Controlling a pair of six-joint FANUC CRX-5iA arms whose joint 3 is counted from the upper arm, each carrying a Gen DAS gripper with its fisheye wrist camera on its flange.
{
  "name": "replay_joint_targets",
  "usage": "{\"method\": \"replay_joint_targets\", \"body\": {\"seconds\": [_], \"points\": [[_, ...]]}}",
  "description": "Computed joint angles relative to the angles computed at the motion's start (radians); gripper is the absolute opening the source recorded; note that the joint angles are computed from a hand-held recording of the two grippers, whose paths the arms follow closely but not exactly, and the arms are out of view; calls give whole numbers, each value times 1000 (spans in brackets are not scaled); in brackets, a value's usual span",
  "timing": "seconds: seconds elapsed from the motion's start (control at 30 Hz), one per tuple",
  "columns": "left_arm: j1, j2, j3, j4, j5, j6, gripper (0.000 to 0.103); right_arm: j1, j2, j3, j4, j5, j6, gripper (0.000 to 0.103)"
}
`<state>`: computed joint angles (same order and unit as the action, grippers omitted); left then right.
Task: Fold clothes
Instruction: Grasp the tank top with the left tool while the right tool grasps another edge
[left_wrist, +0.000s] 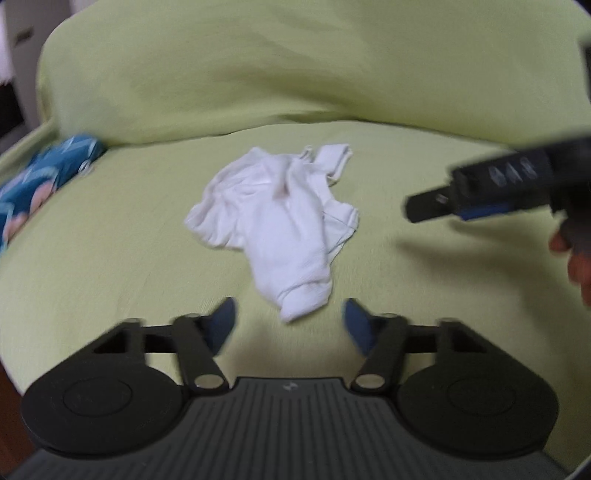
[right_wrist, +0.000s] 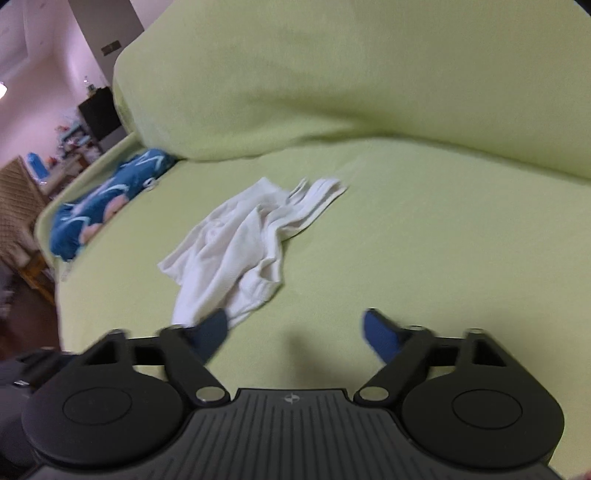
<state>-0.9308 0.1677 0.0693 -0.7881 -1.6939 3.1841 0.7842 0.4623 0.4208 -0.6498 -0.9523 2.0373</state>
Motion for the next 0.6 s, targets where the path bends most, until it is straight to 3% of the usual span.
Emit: {"method": "replay_joint_targets", "body": {"seconds": [0.03,0.27,0.33,0.4,0.47,0.6], "points": [[13,4,-7,-3,12,-31,37,-5,24,27,-18,-24,-6,68],[29,40,-36,-98,36,-171,36,-29,151,173,-146,-125,-45,66],[34,21,-68,-98,68,-148,12,-20,176,205,-149,-134,-55,61],[37,-20,-117,-89,95,-50,10,9,195,228,-111,-133,-71,49],[31,-73,-166,-80,111,71,8,43,207,235,-49,-115,-91,14],[-6,-167,-221,-75,90,255,4,28,190,213,-94,-103,-108,10]]}}
